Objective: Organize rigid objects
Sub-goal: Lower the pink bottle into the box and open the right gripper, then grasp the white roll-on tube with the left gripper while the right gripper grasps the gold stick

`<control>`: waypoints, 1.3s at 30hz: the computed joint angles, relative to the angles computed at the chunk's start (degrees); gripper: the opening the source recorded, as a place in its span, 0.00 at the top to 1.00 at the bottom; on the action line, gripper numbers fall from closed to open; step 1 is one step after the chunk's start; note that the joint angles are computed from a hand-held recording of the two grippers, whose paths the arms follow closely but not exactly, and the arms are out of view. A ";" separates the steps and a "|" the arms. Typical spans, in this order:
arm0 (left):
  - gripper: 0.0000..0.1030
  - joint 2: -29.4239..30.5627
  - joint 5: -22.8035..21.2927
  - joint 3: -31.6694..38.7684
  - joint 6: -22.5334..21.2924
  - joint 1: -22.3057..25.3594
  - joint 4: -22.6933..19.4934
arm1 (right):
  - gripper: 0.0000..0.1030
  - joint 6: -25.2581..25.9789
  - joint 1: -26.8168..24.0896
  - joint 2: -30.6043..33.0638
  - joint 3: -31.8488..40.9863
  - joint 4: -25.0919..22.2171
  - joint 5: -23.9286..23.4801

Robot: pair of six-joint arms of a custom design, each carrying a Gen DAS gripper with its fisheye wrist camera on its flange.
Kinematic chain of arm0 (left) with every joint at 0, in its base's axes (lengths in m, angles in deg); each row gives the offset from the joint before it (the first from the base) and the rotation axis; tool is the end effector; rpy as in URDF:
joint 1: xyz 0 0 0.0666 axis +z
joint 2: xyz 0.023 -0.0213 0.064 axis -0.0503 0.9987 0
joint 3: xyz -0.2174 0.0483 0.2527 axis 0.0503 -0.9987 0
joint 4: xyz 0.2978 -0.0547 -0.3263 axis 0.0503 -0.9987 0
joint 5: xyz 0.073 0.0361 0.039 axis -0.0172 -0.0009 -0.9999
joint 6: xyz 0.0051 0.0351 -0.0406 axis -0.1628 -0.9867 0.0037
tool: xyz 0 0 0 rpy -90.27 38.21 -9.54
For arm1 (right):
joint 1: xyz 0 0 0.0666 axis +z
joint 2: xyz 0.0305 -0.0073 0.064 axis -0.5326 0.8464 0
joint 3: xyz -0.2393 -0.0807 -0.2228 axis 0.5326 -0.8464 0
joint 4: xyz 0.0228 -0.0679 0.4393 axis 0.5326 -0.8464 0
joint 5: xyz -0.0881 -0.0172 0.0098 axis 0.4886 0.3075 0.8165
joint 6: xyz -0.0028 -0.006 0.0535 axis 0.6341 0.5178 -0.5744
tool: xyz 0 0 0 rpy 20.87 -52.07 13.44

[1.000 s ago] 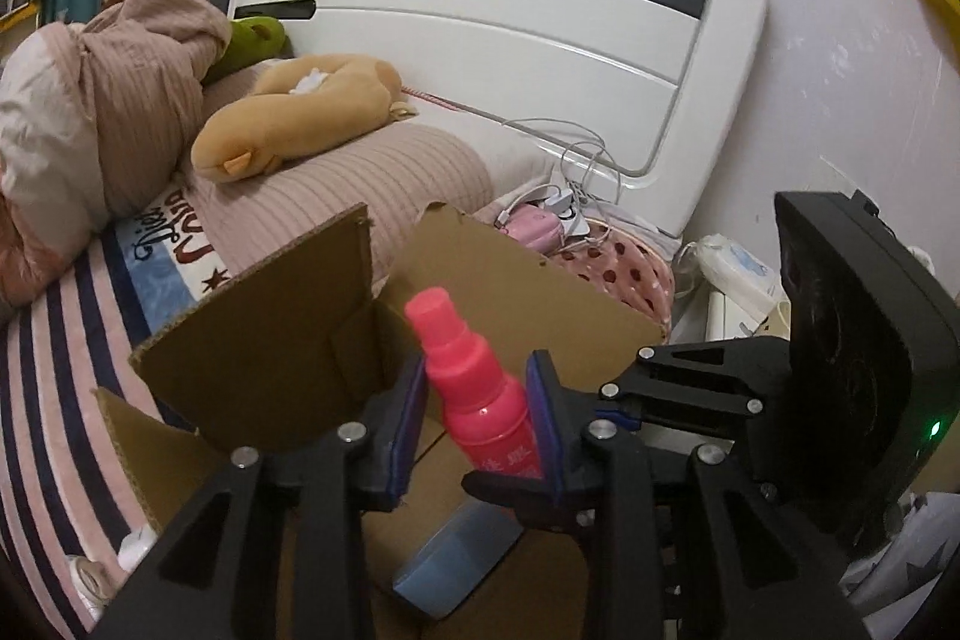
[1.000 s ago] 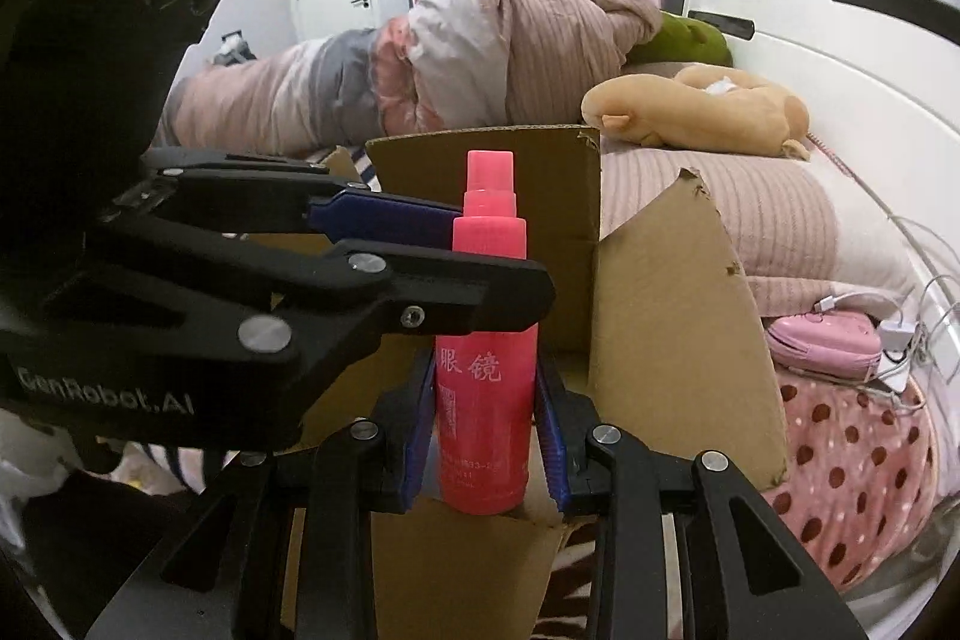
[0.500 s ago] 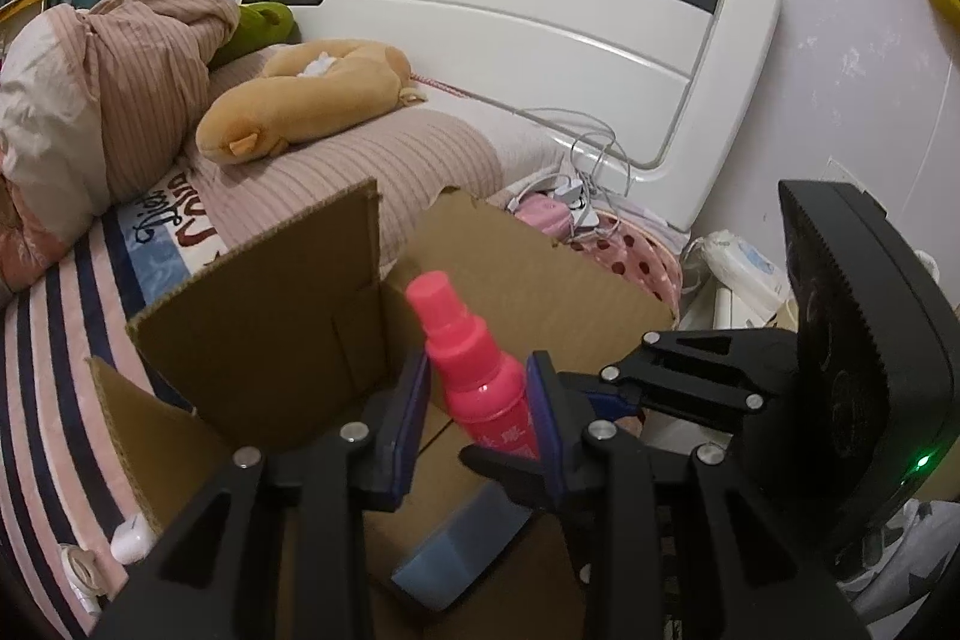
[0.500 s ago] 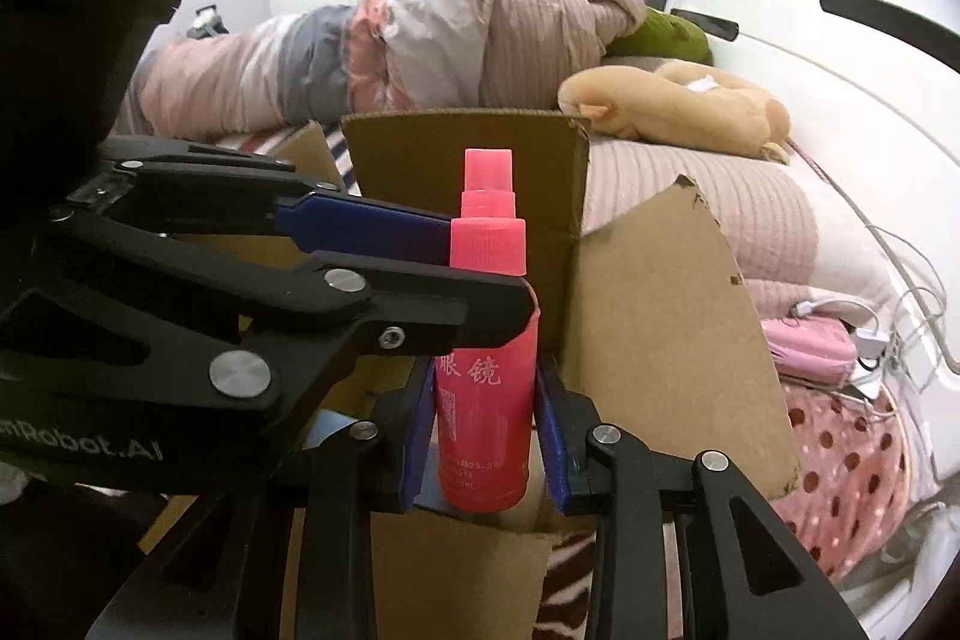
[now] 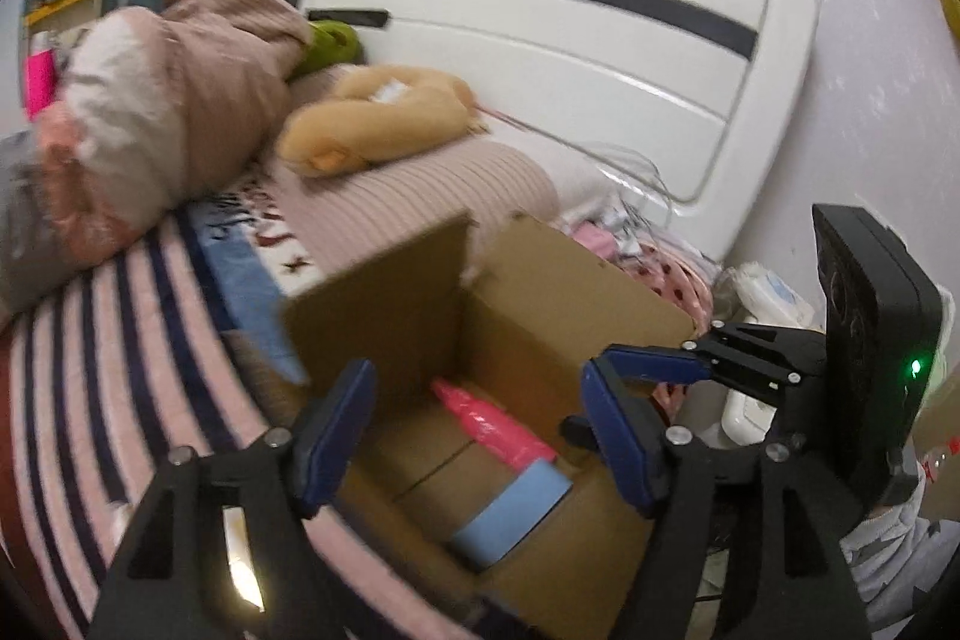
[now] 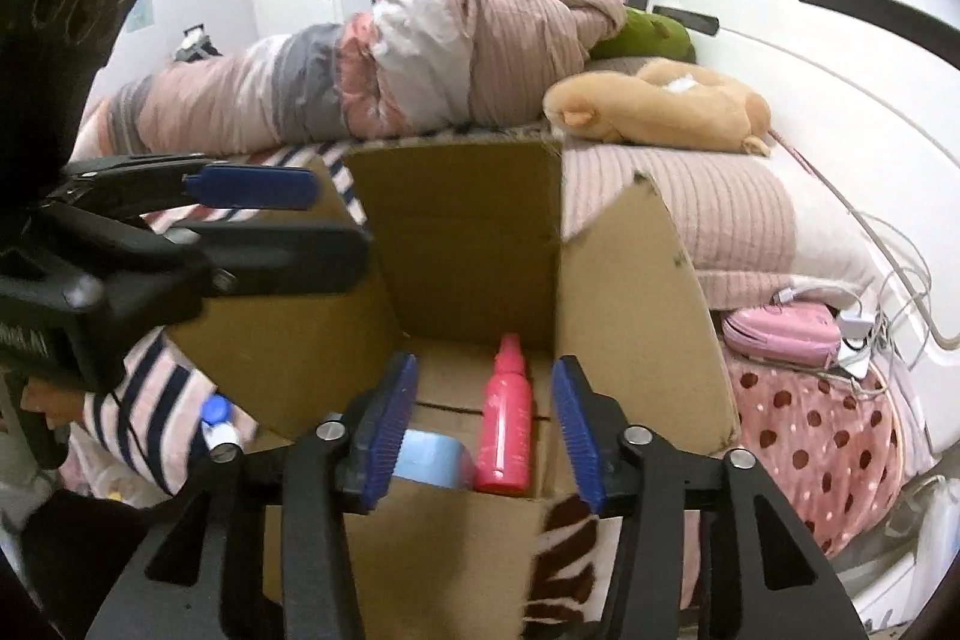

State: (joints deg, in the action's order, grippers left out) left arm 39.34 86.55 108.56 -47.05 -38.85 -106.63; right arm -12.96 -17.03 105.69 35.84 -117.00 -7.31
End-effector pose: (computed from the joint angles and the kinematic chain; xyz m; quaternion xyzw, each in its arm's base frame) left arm 0.4102 -0.3050 0.5539 0.2666 0.8578 -0.2190 0.3810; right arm 0.3490 0.0949 0.5208 -0.1139 0.9067 0.0709 0.3998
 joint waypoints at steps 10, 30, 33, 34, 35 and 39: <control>0.25 -16.81 -5.87 -14.80 0.10 12.27 1.44 | 0.56 -3.58 10.37 3.97 6.00 3.88 -3.34; 0.33 -11.39 5.15 -28.44 -3.02 27.58 6.96 | 0.51 -7.32 20.60 29.09 15.68 -0.12 -6.95; 0.36 -8.64 5.86 -27.44 -2.63 27.19 7.87 | 0.53 -7.78 19.96 30.33 15.65 -0.20 -6.43; 0.40 -7.74 6.27 -27.08 -2.73 27.14 8.04 | 0.54 -7.84 19.76 30.54 15.59 -0.18 -6.35; 0.46 -7.06 6.57 -26.83 -2.91 27.26 8.13 | 0.54 -7.99 19.50 30.82 15.67 -0.26 -6.27; 0.70 -4.68 5.04 -25.42 -3.24 26.90 7.98 | 0.54 -7.88 20.18 31.10 16.01 -0.78 -1.23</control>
State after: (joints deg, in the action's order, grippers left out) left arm 34.66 91.59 83.14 -50.29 -11.95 -98.65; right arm -20.85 3.15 136.79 51.85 -117.78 -8.54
